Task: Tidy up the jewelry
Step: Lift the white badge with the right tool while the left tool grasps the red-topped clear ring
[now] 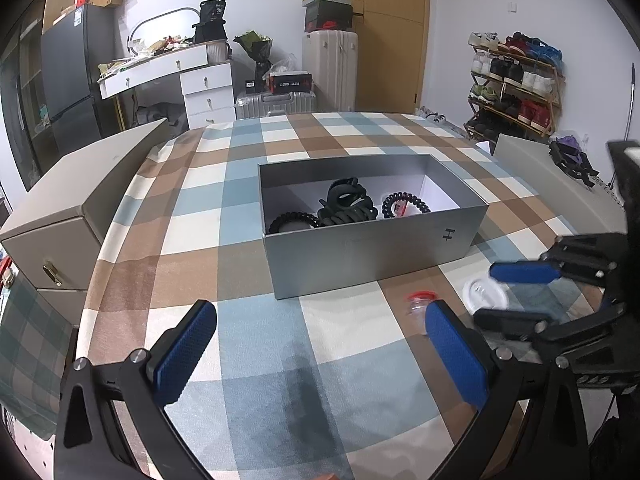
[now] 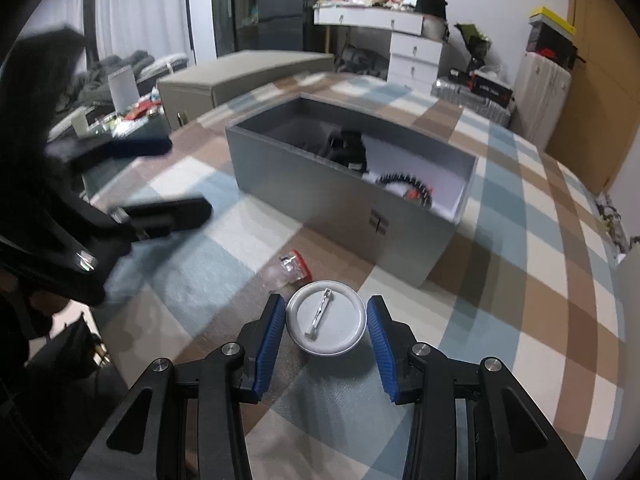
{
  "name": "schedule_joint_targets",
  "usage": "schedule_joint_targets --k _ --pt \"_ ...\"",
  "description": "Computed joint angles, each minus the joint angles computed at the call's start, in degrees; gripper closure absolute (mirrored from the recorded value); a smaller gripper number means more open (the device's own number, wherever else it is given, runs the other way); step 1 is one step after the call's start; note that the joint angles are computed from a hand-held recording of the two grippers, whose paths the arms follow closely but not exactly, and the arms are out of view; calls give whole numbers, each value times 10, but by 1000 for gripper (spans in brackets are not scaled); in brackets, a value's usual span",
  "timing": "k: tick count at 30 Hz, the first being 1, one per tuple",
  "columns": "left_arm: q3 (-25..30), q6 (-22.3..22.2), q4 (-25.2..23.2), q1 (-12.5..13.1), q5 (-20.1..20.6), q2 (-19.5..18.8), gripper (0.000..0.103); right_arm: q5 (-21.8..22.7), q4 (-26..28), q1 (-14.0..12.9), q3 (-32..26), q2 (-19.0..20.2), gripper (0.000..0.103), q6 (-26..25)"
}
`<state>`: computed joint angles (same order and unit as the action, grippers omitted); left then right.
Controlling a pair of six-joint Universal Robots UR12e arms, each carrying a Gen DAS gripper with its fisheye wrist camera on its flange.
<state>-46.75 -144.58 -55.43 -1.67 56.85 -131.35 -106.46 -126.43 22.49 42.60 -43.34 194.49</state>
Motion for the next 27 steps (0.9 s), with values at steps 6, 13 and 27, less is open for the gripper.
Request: schedule_joint_targets --k 6,13,27 --pt "-5 9 -4 -2 8 2 2 -2 -64 -2 30 -20 62 9" --pt "1 20 -36 -6 16 0 2 -7 -81 -4 39 -24 62 20" --pt "11 31 -77 -22 32 -4 2 -19 -113 -4 52 -33 62 38"
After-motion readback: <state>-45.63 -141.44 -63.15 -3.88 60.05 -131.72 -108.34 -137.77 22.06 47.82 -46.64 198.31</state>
